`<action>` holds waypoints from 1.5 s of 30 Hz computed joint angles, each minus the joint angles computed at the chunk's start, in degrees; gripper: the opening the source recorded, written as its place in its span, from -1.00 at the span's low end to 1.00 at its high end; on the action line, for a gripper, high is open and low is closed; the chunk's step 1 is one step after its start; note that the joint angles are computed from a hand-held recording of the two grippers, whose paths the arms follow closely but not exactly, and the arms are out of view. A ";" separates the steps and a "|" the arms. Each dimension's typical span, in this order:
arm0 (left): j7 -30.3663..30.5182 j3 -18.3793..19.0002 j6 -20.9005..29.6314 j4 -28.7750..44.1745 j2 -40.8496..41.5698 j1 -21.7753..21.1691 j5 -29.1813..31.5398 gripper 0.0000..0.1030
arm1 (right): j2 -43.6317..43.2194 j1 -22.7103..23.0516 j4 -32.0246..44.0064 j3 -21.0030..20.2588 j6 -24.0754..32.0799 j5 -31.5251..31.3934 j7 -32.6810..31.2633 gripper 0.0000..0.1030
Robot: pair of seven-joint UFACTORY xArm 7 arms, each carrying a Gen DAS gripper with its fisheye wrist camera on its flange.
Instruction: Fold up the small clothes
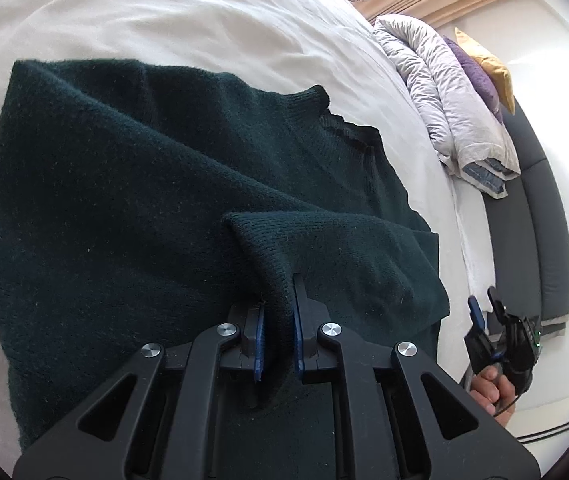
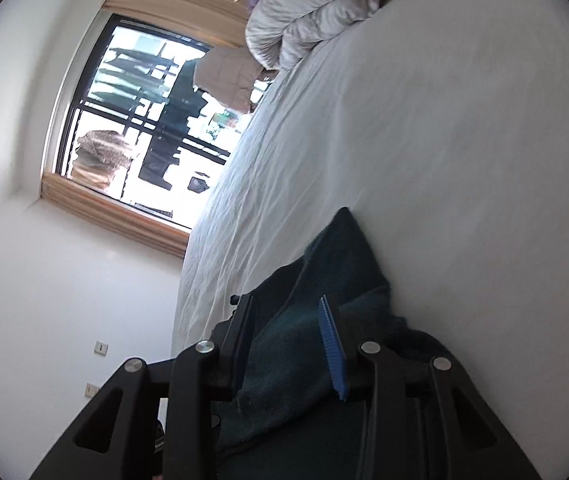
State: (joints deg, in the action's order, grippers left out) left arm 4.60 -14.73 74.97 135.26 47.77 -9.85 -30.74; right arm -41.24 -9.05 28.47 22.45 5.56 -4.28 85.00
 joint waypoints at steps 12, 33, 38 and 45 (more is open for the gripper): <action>-0.19 -0.42 -0.37 -0.30 0.55 0.40 -1.30 -0.79 | -1.73 9.61 -13.44 -2.87 -4.91 8.51 0.86 -1.00; 0.10 0.34 1.69 -2.01 -1.70 2.67 -1.32 -0.76 | 5.73 11.85 -8.99 -9.37 -6.62 7.49 -5.68 -1.00; 1.11 3.75 -7.81 -11.86 -10.47 1.29 3.69 -0.76 | -0.86 8.75 -6.84 -5.72 2.12 5.54 -6.29 -0.31; 8.81 2.27 -13.78 -14.15 -12.14 -5.99 8.84 -0.76 | 11.58 15.07 1.09 -12.47 -6.02 5.95 -13.54 -0.15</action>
State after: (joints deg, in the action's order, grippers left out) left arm 13.42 -12.46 61.19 121.11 35.63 -15.84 -21.90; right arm -29.66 6.02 29.56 9.98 -0.46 1.67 71.46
